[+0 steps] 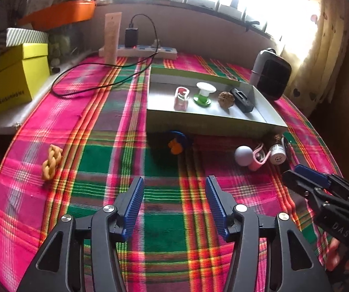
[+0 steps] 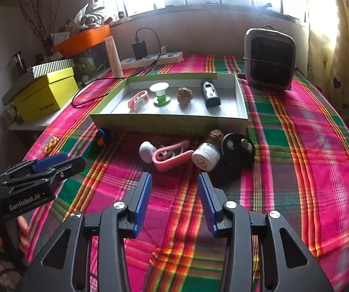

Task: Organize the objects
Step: 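Withdraw both tools from the tray toward the remaining objects on the cloth, then grasp the orange earplugs on blue cord with the left tool while the right tool grasps the black three-button remote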

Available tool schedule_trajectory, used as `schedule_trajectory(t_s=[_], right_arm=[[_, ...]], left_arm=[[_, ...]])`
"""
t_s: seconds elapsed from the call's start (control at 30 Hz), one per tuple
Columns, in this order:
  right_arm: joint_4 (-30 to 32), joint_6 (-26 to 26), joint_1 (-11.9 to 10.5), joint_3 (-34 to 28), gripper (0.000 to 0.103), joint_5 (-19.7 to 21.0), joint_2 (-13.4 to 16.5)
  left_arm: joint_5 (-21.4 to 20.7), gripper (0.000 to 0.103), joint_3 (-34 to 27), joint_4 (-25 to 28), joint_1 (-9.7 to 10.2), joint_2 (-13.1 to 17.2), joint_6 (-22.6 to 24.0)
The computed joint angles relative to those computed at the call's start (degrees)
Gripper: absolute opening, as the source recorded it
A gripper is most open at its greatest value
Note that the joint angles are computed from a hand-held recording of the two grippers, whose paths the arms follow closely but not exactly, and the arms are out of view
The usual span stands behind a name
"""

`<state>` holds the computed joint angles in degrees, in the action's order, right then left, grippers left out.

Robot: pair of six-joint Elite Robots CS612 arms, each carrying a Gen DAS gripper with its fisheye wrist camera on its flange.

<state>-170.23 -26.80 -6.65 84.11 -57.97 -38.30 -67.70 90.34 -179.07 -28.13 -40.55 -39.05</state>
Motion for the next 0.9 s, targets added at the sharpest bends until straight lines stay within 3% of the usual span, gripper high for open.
schedule_trajectory(t_s=[0.57,0.9], right_arm=[[2.54,1.88,-0.73,-2.29,0.048,-0.74,1.15],[3.29,3.60,-0.86,-3.76,0.048,-2.70,1.77]], left_arm=[[-4.20,0.052,-6.69,3.88,2.46,3.40,0.98],[-2.57,0.050,-8.78,5.96,2.49,4.21,1.54]])
